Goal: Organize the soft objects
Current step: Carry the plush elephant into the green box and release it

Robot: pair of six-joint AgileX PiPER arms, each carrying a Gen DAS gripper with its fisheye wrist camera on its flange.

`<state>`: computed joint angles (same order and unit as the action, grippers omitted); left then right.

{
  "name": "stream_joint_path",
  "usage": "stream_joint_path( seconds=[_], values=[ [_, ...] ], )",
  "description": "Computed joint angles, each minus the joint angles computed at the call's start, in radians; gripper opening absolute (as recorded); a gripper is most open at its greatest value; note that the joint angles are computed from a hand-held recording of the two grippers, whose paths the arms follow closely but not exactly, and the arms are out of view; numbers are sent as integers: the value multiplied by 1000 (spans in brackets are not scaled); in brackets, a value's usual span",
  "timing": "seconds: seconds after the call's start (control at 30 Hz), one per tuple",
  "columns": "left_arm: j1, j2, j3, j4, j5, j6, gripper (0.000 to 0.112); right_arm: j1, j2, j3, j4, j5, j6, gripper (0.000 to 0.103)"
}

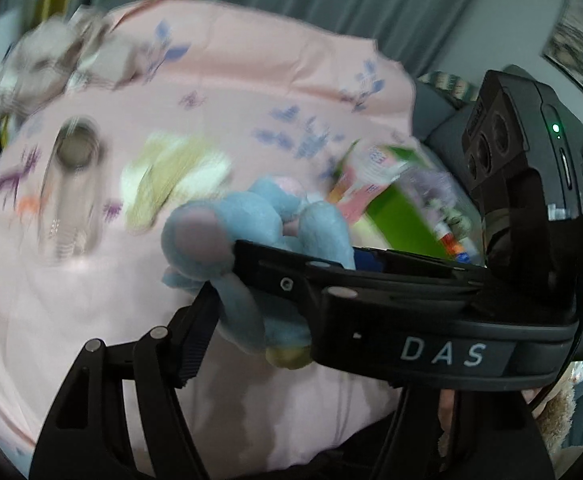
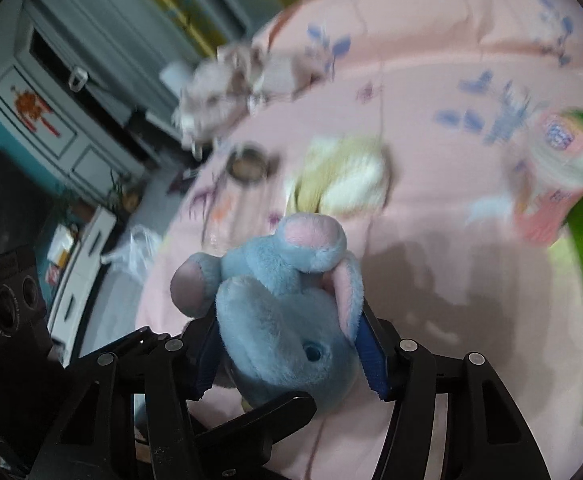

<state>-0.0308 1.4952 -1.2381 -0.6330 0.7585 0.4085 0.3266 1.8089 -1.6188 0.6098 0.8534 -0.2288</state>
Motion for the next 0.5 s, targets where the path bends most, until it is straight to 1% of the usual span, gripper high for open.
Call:
stream_joint_path(
  seconds=[0.13, 0.2, 0.3, 0.4, 0.5],
  values=[
    [-78, 45, -155, 17, 3, 8, 66, -74, -80, -4, -1, -32, 1, 62],
    [-107, 68, -224, 26, 12, 15, 66, -114, -101, -25, 3, -33, 5, 62],
    [-162, 140, -363, 23, 24, 18, 66, -196, -127, -47, 29, -48, -2, 62],
    [-209, 260, -553, 5, 83, 7, 66, -289, -155, -33, 83, -88, -37, 62],
    [-249, 383, -738, 9, 153, -27, 66, -365, -141, -46, 129, -92, -58, 62]
  ],
)
